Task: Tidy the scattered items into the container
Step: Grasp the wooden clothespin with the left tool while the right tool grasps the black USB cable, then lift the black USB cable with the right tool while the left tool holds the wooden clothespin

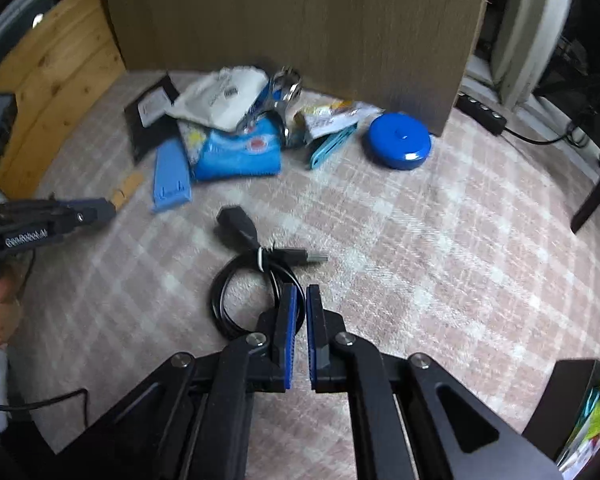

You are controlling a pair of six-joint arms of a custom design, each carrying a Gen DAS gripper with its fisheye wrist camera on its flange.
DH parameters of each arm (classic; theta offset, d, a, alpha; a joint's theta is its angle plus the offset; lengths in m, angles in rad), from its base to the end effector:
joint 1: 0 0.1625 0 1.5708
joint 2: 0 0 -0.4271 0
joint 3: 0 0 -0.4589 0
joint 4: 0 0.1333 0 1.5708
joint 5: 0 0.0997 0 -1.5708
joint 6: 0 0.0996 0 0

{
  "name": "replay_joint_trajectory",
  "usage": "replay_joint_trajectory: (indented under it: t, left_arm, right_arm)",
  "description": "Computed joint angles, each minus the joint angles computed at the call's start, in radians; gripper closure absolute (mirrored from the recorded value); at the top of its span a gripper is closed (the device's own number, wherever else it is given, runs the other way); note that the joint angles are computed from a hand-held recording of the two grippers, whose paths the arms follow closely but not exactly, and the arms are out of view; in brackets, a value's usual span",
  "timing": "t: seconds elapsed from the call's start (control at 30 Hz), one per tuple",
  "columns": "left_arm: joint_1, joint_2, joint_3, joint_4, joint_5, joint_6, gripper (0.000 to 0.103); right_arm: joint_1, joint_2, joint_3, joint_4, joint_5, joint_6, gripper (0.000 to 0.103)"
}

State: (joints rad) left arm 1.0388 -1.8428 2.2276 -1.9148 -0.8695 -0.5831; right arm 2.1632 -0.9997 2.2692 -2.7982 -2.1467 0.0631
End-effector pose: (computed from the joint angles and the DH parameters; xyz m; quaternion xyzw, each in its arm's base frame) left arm -0.0362 -0.4511 0.3215 -0.0170 0.9388 -0.1655 0.3016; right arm 0.3242 -0.3401 -0.0041 0.2565 -0.9237 0.0723 0.2753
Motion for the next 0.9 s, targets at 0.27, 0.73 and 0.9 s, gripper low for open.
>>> replay_joint_trajectory:
  t: [0.27, 0.73, 0.9]
  left_arm:
    - [0.006, 0.017, 0.002, -0.022, 0.02, 0.016, 0.091]
    - [0.0, -0.017, 0.007, -0.013, 0.001, 0.008, 0.091]
    - [-0.012, -0.027, 0.011, -0.001, 0.01, 0.012, 0.091]
  right_arm:
    - [-0.006, 0.053, -0.05, 0.015, -0.008, -0.068, 0.076]
    - [0.017, 0.064, -0.099, 0.112, 0.048, -0.073, 0.076]
    - [0.022, 0.08, -0.106, 0.108, 0.029, -0.074, 0.076]
